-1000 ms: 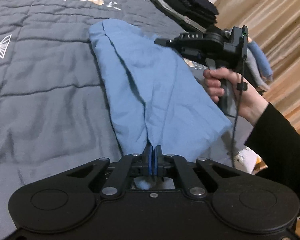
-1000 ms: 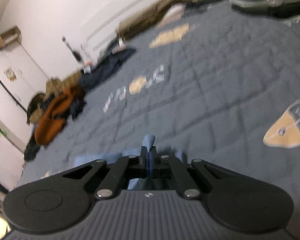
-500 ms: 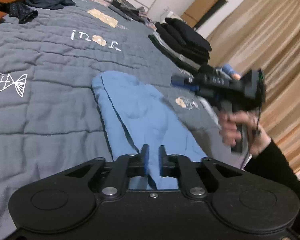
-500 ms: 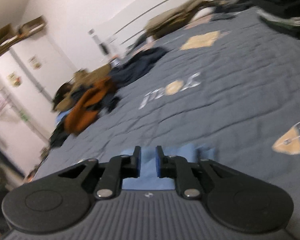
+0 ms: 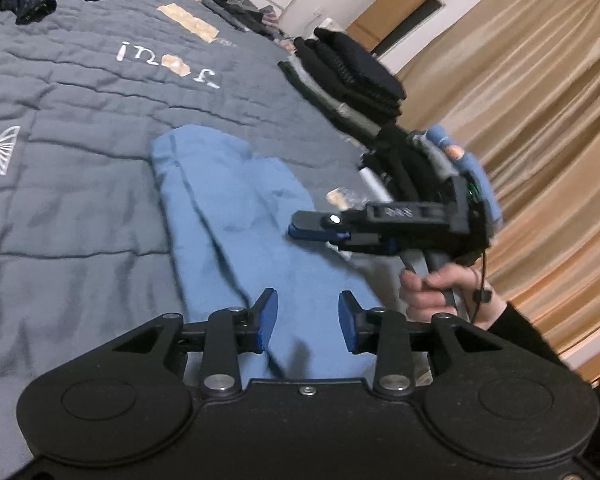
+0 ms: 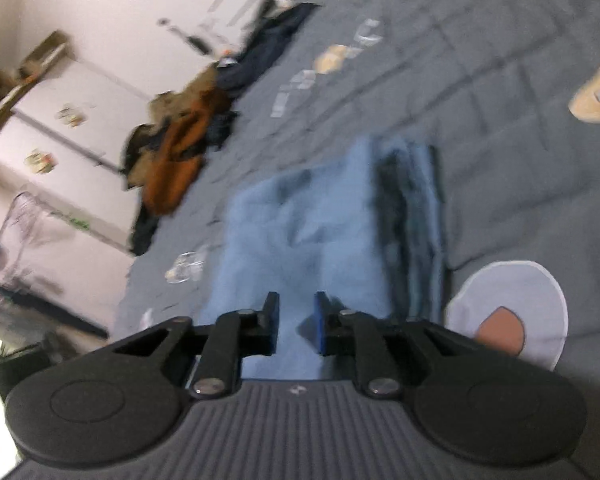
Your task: Fold clothes
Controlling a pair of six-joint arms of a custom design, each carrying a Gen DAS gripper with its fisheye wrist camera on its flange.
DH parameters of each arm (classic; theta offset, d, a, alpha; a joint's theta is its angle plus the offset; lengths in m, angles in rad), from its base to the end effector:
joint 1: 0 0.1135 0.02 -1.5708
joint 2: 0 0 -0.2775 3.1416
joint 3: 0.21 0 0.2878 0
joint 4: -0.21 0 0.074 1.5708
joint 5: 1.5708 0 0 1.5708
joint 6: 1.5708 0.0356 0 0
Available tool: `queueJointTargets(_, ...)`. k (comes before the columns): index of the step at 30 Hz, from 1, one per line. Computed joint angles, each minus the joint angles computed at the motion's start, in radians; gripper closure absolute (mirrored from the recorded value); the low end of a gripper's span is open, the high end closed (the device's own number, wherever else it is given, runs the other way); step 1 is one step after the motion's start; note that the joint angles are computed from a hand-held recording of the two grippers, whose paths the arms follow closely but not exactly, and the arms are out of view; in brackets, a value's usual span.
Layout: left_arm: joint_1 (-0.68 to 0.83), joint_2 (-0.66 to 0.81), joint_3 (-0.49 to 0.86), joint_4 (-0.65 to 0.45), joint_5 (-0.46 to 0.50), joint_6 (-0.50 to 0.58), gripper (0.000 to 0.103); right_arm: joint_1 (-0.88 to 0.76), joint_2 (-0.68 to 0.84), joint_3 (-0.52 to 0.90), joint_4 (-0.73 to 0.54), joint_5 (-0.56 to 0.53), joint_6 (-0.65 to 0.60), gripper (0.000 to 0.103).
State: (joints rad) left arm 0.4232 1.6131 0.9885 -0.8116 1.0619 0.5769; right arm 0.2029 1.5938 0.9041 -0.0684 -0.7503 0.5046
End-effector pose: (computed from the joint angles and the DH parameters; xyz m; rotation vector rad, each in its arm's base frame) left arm 0.2931 0.0979 0.1843 0.2664 2.2780 -1.1069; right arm 0.3422 0.0952 0.1893 -0.0406 2.3866 1.2202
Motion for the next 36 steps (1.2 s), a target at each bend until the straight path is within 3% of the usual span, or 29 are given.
queueJointTargets(6, -0.019, 0.085, 0.041, -0.043, 0.085, -0.009, 0.069, 0.005, -0.082, -0.039, -0.036, -0.116, -0.038, 0.086)
queueJointTargets(12, -0.048, 0.192, 0.088, 0.01, 0.025, -0.105, 0.069, -0.026, -0.042, -0.075, -0.092, -0.123, -0.111, 0.086)
queueJointTargets(15, -0.054, 0.265, 0.136, 0.002, 0.013, -0.139, 0.069, -0.056, -0.009, -0.106, -0.054, -0.17, -0.101, 0.086)
queueJointTargets(18, -0.057, 0.331, 0.205, -0.037, 0.031, -0.108, 0.069, -0.077, 0.008, -0.12, -0.05, -0.213, -0.121, 0.086)
queueJointTargets(22, -0.064, 0.462, 0.325, -0.039, 0.078, -0.16, 0.069, -0.088, 0.007, -0.112, -0.108, -0.255, -0.189, 0.086)
queueJointTargets(27, -0.062, 0.485, 0.333, 0.206, 0.104, -0.397, 0.07, -0.107, 0.015, -0.119, -0.116, -0.292, -0.206, 0.086)
queueJointTargets(30, -0.071, 0.485, 0.344, 0.287, 0.096, -0.492, 0.07, -0.117, 0.001, -0.122, -0.102, -0.304, -0.192, 0.086)
queueJointTargets(32, -0.071, 0.475, 0.362, 0.237, 0.104, -0.457, 0.069, -0.123, -0.01, -0.128, -0.062, -0.314, -0.157, 0.085)
queueJointTargets(36, -0.073, 0.431, 0.367, 0.114, 0.144, -0.33, 0.062, -0.115, -0.006, -0.132, 0.183, -0.301, 0.041, 0.085)
